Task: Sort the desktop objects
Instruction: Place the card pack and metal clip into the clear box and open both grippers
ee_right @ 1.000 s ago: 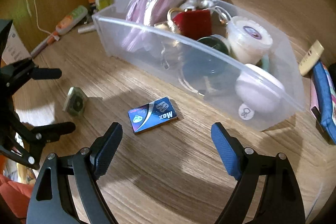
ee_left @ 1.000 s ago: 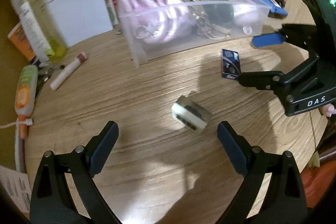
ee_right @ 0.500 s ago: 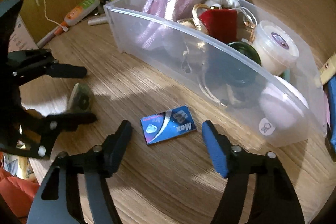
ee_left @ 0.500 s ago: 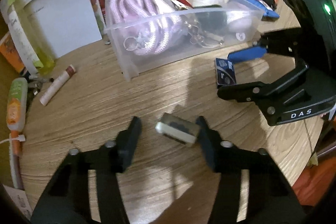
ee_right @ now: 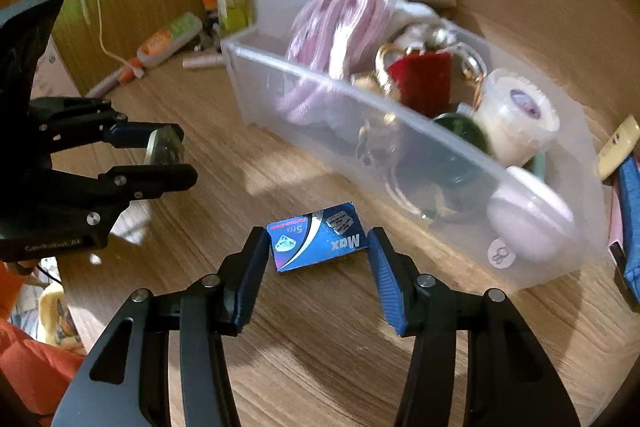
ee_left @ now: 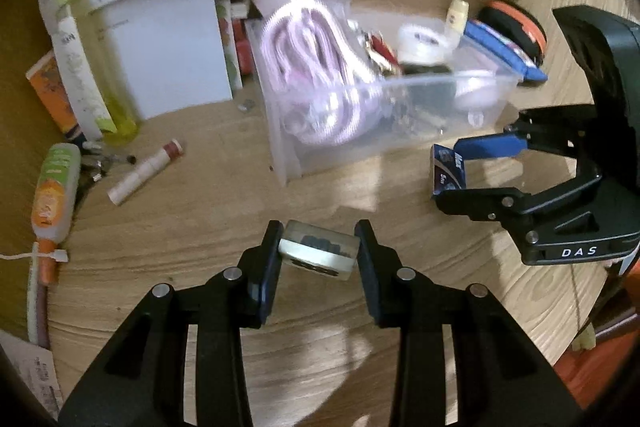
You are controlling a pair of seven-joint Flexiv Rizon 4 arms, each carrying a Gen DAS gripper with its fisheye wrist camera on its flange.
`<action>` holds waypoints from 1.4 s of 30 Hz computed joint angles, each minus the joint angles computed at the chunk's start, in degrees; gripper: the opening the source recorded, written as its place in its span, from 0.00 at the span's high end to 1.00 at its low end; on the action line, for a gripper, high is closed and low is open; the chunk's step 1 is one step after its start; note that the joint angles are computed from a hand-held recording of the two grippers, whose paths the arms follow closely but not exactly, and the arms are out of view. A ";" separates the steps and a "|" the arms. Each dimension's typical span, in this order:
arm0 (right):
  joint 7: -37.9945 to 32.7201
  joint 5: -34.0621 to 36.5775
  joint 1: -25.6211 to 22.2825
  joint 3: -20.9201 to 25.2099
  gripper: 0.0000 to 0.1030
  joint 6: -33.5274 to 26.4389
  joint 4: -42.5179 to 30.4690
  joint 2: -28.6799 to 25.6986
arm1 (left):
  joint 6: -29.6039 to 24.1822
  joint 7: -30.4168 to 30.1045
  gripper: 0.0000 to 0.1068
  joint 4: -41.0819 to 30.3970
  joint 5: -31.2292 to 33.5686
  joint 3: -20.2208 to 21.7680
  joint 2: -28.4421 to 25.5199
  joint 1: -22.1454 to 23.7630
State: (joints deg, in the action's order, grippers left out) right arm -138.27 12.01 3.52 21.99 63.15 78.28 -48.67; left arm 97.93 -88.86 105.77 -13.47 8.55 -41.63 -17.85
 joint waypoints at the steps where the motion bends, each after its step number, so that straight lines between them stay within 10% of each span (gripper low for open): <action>1: 0.05 0.36 -0.20 0.28 0.54 0.10 -0.09 0.16 | 0.47 -0.27 0.66 0.26 -0.07 0.22 0.24 -0.10; 20: -2.87 9.73 -4.59 3.64 0.54 4.82 -3.78 2.05 | 2.42 -0.30 0.66 -6.08 -3.03 2.69 -0.37 -2.67; 42: 11.45 1.49 -1.73 -1.47 0.54 3.86 -14.19 -5.63 | -5.99 -4.91 0.66 -17.57 0.08 1.82 -6.51 1.14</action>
